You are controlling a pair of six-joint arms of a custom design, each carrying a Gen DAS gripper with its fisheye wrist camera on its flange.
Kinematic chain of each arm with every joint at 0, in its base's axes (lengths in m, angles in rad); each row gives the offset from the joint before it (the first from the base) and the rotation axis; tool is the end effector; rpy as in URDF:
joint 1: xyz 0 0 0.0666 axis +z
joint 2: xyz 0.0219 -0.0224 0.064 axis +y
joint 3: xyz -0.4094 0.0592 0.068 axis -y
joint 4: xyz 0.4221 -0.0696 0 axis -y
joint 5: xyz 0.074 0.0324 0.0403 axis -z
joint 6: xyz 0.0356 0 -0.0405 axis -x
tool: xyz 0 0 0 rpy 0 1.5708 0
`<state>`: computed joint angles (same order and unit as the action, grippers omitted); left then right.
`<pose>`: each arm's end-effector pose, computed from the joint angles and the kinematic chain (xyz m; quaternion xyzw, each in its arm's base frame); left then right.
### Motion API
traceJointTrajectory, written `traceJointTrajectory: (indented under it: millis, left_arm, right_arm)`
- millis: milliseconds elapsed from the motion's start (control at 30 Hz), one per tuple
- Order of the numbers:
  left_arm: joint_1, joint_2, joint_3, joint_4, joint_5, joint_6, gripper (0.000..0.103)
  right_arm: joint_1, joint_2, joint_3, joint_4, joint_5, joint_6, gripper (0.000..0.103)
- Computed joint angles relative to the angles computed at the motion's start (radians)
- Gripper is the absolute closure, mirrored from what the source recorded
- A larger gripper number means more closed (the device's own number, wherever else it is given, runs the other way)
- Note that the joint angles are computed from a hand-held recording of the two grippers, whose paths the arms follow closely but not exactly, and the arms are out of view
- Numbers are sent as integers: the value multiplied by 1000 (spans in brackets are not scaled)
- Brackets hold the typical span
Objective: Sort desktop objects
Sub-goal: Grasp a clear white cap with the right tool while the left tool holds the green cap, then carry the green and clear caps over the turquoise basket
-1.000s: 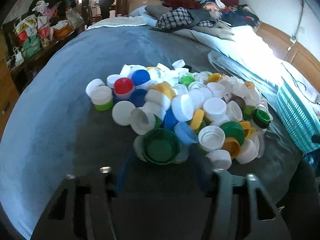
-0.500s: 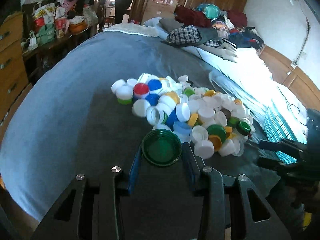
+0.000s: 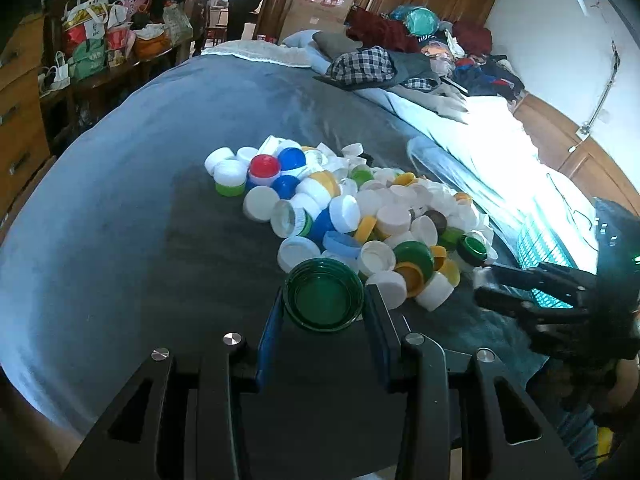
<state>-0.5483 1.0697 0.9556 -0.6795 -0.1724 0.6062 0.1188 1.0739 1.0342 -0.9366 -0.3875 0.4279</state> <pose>0.3278 -0.1935 0.3964 -0.0593 0.9207 -0.1392 0.3598 0.3639 0.0566 0.4174 -0.3076 0.8882 0.1377 0.3123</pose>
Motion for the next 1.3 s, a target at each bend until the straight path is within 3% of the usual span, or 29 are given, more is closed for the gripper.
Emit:
traceJointTrajectory:
  millis: [133, 467, 833, 1100, 1300]
  left_arm:
    - [-23, 9, 21, -1, -8, 7, 69]
    - [-131, 122, 204, -33, -57, -77, 69]
    - [-236, 334, 494, -67, -72, -191, 69]
    - [-294, 571, 802, -200, -21, -264, 69]
    - [-339, 750, 1044, -314, -3, -322, 69]
  right_arm:
    - [-54, -38, 10, -30, -61, -6, 59]
    - [-204, -100, 74, -78, -101, 61, 59]
    - [-500, -63, 195, -82, -198, 101, 59]
    - [-672, 4, 263, -112, -226, 119, 59]
    - [-746, 38, 284, -121, -228, 123, 59]
